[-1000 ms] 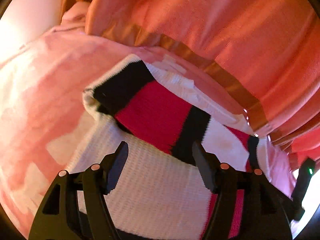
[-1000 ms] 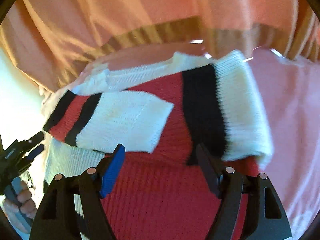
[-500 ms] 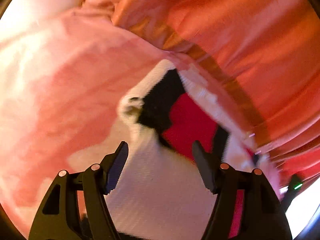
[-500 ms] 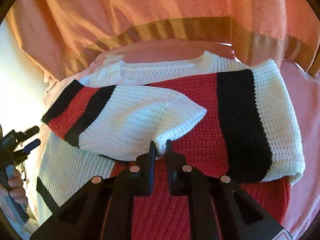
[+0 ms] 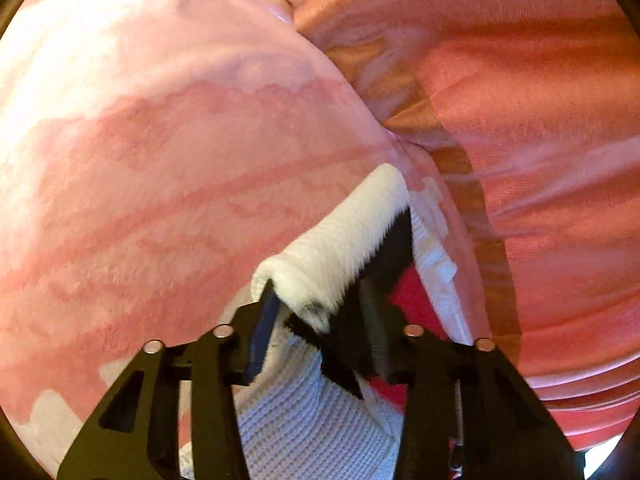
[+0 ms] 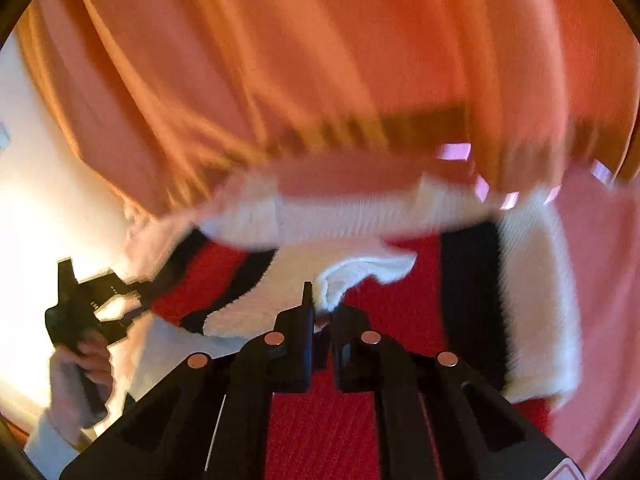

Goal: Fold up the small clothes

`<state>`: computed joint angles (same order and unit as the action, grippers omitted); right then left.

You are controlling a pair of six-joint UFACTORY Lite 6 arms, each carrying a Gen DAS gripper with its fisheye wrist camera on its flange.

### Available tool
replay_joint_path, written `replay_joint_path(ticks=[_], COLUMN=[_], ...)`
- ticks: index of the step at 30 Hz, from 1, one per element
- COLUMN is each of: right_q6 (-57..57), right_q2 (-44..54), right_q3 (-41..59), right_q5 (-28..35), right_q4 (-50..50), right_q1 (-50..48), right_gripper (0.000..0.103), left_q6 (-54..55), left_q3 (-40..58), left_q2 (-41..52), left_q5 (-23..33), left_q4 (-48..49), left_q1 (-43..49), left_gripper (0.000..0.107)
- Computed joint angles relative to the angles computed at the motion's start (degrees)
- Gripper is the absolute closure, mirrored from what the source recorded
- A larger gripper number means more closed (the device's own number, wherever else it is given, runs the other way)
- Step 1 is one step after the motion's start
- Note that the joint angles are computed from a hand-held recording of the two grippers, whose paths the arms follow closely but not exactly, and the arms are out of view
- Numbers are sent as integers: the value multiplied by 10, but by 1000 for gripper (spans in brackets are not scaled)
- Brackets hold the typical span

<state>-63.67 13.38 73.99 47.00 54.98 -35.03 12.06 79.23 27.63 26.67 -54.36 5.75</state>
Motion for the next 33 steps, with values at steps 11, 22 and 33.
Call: replay_joint_path(ticks=[11, 22, 33], right_q6=[66, 106, 52], right_q2=[111, 156, 132], right_q3=[34, 88, 79], right_q5=[-61, -45, -50], right_q4=[-77, -131, -102], right_q1=[-16, -51, -42], right_gripper=[96, 90, 94], left_q6=[-143, -295, -439], left_q3=[10, 33, 41], left_q2=[-5, 15, 12], left_q5=[-42, -34, -29], left_q4=[191, 368, 507], left_q1=[-71, -110, -131], left_gripper=[82, 81, 82])
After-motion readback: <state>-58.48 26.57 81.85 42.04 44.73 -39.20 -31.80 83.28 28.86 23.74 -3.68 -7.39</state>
